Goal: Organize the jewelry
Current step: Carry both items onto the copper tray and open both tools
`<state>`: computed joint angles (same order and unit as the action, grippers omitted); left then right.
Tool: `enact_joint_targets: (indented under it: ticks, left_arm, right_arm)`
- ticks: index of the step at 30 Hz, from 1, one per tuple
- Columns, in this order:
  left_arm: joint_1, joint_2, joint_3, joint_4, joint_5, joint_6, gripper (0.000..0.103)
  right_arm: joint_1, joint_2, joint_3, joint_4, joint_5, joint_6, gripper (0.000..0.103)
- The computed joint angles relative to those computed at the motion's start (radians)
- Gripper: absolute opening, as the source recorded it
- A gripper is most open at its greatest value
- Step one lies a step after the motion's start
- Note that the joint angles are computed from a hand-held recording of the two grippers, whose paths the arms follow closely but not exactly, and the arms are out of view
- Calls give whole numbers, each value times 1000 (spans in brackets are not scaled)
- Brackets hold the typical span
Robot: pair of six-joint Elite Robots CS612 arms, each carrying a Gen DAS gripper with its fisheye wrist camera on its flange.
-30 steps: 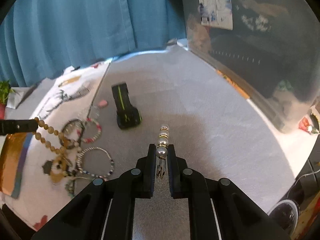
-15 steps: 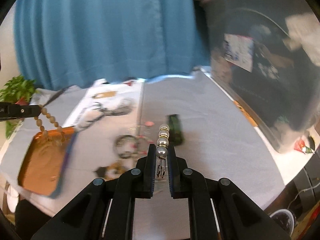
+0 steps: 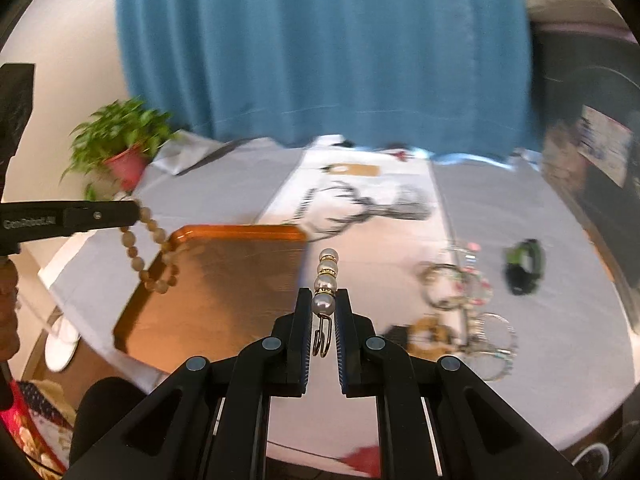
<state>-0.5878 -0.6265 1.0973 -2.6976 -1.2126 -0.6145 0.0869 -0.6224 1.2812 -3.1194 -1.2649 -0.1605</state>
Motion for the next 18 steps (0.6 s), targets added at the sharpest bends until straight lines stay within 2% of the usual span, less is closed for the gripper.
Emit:
enact_joint_targets:
  ticks: [8, 18]
  left_arm:
    - [20, 19, 0, 24, 31, -16, 10]
    - [42, 58, -42, 51, 13, -29, 10]
  right_arm:
    - [51, 47, -81, 87, 0, -52, 11]
    - [76, 117, -203, 193, -7, -79, 11]
